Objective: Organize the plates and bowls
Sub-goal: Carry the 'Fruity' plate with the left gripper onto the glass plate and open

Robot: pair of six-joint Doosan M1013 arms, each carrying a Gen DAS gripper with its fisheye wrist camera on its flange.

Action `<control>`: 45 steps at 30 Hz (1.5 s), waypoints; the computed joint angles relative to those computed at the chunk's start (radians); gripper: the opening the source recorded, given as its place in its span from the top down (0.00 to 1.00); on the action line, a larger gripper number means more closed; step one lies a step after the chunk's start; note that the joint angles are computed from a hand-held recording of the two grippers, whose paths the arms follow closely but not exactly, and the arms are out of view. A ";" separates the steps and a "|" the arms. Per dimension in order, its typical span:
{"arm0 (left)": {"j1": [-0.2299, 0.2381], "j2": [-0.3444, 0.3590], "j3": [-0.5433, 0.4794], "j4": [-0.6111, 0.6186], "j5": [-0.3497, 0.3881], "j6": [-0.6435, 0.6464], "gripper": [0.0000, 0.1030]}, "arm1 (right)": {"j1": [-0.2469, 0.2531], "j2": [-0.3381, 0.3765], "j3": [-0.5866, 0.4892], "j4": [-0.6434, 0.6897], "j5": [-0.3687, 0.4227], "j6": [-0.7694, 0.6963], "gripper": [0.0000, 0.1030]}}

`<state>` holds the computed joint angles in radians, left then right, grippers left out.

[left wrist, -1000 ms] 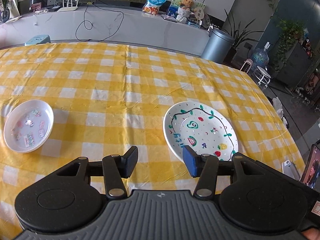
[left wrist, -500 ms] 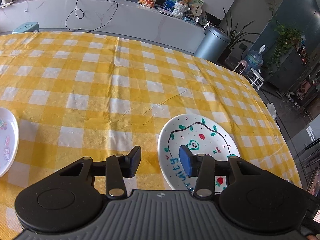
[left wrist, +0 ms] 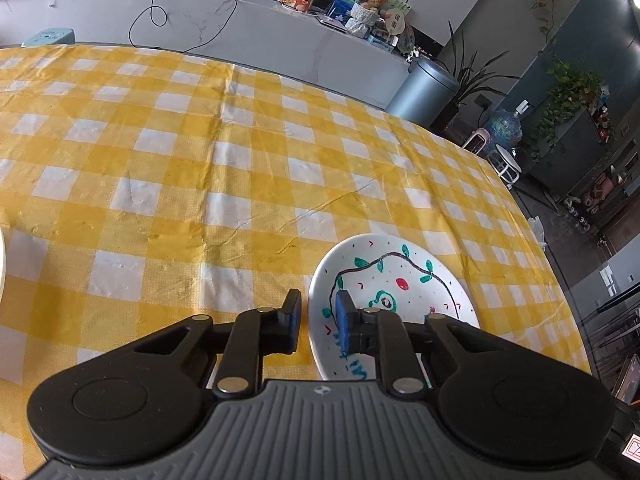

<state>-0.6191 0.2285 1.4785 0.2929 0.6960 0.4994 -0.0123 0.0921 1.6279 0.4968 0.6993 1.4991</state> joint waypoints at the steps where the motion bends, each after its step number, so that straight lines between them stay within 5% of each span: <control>1: -0.002 0.001 -0.001 0.002 0.002 -0.002 0.84 | 0.002 -0.001 0.001 -0.007 -0.002 0.001 0.87; 20: -0.047 -0.093 0.066 0.122 0.054 -0.181 0.86 | 0.003 -0.068 0.032 0.038 0.057 -0.029 0.92; 45: -0.184 -0.300 0.243 0.272 0.253 -0.442 0.86 | 0.075 -0.211 0.150 0.101 0.146 -0.142 0.92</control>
